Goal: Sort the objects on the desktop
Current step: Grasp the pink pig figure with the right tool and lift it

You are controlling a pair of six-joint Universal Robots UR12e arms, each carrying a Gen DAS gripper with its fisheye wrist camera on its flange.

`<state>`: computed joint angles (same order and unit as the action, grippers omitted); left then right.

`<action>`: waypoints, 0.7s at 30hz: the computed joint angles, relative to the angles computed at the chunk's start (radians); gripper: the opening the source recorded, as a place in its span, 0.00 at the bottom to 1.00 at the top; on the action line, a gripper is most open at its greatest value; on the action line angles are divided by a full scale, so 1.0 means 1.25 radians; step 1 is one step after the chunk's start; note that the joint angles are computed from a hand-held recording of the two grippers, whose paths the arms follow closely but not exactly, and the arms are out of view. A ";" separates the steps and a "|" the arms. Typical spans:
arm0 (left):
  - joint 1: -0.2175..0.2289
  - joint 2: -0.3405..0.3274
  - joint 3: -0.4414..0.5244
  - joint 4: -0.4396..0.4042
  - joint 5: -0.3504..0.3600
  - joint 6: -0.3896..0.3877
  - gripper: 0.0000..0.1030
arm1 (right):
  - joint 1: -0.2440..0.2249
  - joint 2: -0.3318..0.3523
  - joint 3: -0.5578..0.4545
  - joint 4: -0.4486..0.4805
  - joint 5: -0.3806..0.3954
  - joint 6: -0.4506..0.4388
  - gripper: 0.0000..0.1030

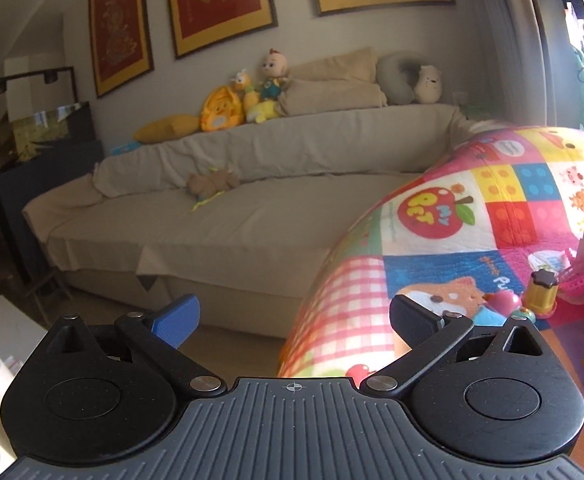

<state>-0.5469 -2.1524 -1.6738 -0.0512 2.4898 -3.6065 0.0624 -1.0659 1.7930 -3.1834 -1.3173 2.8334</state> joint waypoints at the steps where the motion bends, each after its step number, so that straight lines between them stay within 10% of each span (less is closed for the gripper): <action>1: -0.001 -0.001 -0.001 0.004 -0.024 -0.005 1.00 | -0.001 0.002 0.000 0.007 0.007 -0.009 0.73; 13: 0.000 -0.021 0.004 -0.172 -0.198 -0.126 1.00 | 0.052 0.053 -0.070 0.179 0.132 -0.086 0.73; 21: 0.003 -0.016 -0.008 -0.162 -0.226 -0.101 1.00 | 0.100 0.113 -0.132 0.070 0.143 -0.084 0.55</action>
